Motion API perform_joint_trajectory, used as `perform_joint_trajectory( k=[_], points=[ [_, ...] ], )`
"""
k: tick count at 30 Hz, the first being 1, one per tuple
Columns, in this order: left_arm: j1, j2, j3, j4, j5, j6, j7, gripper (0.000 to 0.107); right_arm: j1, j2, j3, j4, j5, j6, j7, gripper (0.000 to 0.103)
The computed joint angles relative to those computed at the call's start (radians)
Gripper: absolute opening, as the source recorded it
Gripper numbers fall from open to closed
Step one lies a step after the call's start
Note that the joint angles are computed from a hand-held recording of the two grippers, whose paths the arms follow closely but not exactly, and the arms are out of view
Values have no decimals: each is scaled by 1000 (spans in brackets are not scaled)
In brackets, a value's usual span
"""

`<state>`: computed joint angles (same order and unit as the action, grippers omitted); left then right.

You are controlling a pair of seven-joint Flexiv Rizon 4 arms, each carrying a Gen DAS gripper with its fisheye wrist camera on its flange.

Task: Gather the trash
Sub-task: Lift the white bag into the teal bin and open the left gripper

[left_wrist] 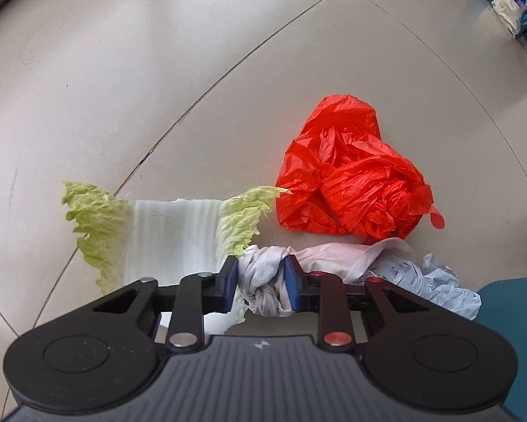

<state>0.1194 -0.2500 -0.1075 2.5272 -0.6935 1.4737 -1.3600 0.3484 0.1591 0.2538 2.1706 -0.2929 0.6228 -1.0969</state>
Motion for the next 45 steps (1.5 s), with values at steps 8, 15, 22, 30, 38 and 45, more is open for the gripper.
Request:
perform_joint_trajectory(
  k=[8, 15, 22, 30, 38, 45],
  points=[
    [-62, 177, 121, 32, 58, -156, 41, 22, -2, 21, -2, 19, 10, 27, -27, 14],
    [-154, 358, 160, 110, 67, -306, 87, 22, -5, 35, -3, 23, 29, 38, -61, 15],
    [-221, 575, 174, -21, 195, -520, 12, 22, -6, 34, -4, 23, 30, 47, -91, 15],
    [-330, 559, 116, -290, 194, -604, 63, 22, -4, 32, -4, 21, 49, 57, -114, 15],
    [-387, 362, 17, -435, 316, -589, 16, 22, -12, 42, -8, 35, 58, 73, -131, 15],
    [-411, 234, -7, -501, 488, -636, -71, 22, -14, 43, -4, 41, 49, 79, -120, 15]
  ],
)
